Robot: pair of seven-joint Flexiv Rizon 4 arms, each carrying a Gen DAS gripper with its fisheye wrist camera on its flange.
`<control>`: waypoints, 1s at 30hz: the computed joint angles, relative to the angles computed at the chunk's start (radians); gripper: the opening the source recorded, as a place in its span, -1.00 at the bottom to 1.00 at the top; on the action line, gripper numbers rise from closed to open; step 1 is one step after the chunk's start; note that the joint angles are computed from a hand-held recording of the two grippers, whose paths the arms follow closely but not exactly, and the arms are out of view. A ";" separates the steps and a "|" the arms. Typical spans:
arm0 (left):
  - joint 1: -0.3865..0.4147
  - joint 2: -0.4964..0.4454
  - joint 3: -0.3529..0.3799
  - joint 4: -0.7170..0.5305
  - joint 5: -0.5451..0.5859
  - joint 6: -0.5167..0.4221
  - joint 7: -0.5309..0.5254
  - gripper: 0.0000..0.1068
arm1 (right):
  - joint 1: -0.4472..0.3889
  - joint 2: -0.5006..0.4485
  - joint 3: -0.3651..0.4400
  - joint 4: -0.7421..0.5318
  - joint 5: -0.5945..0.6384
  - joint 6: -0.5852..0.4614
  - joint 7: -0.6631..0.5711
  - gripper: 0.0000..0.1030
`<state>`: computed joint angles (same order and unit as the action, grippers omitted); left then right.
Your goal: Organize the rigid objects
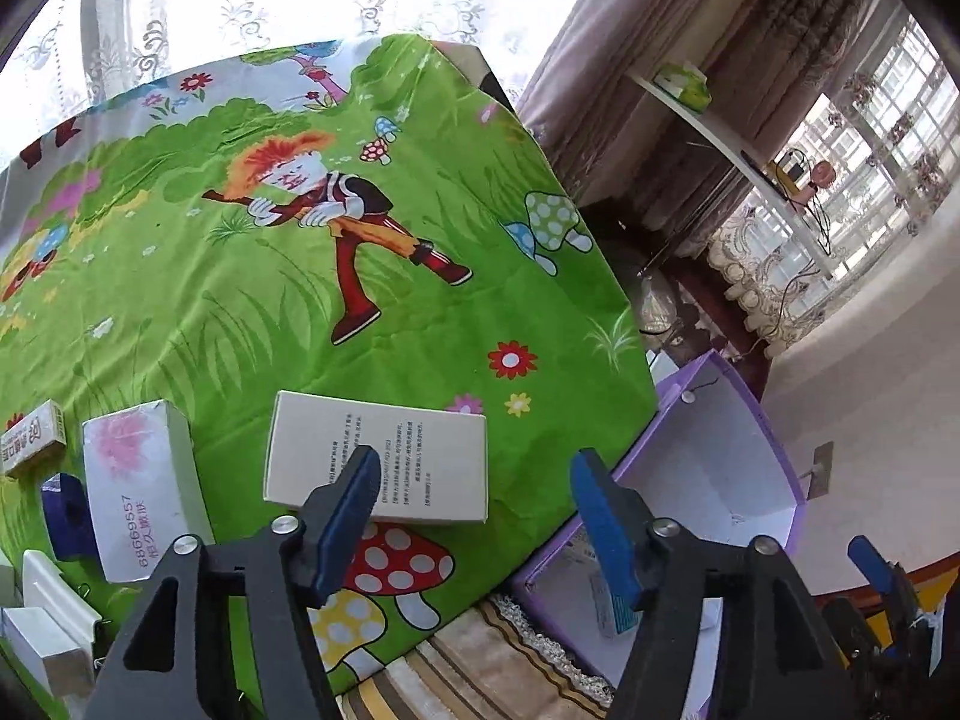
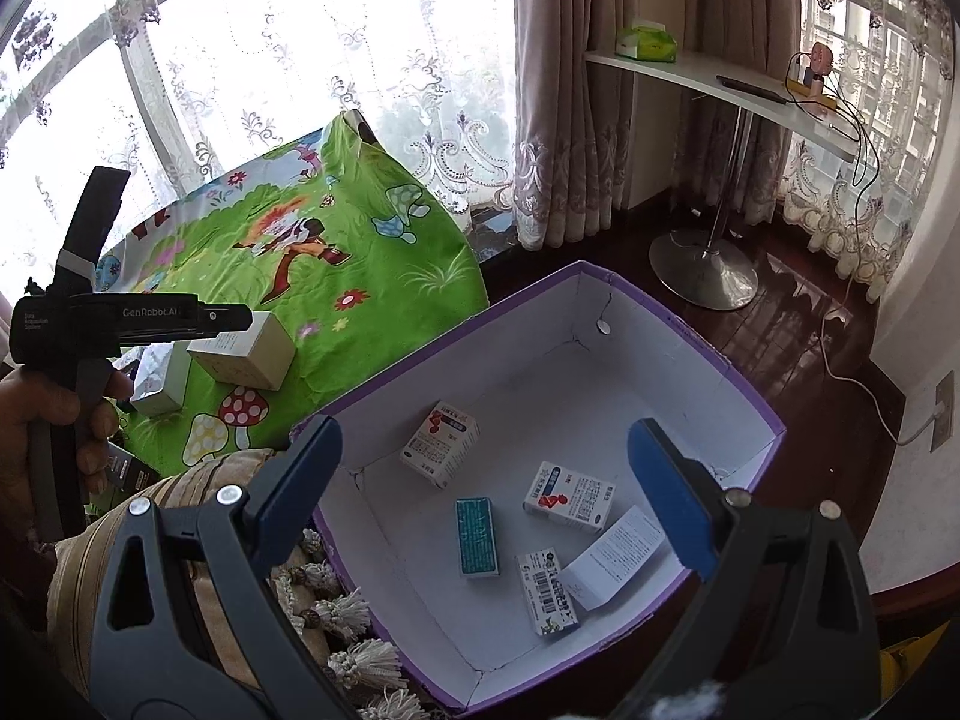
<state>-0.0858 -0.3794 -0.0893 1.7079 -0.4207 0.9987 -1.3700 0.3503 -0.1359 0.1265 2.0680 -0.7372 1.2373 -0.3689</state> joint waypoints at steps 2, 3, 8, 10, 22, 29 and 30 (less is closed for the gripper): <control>0.022 -0.015 0.009 -0.011 -0.042 -0.013 -0.057 0.47 | -0.003 -0.021 0.010 -0.024 0.051 0.029 -0.042 0.89; 0.030 -0.026 0.016 -0.015 -0.055 -0.016 -0.088 0.47 | -0.004 -0.036 0.013 -0.040 0.078 0.048 -0.067 0.89; 0.106 -0.053 -0.043 0.017 -0.221 -0.026 -0.051 0.45 | -0.110 -0.226 0.249 -0.322 0.604 -0.009 -0.589 0.89; 0.106 -0.056 -0.043 0.020 -0.238 -0.025 -0.037 0.29 | -0.081 -0.297 0.252 -0.421 0.620 -0.058 -0.668 0.87; 0.105 -0.063 -0.057 0.039 -0.312 -0.078 0.013 -0.09 | 0.068 -0.532 0.176 -0.727 0.712 -0.271 -0.927 0.02; 0.046 0.034 -0.092 0.101 -0.411 -0.132 0.110 -0.08 | 0.073 -0.316 0.095 -0.492 0.687 -0.229 -0.869 0.11; 0.037 0.041 -0.099 0.111 -0.438 -0.151 0.131 -0.08 | 0.068 -0.283 0.088 -0.449 0.684 -0.219 -0.848 0.13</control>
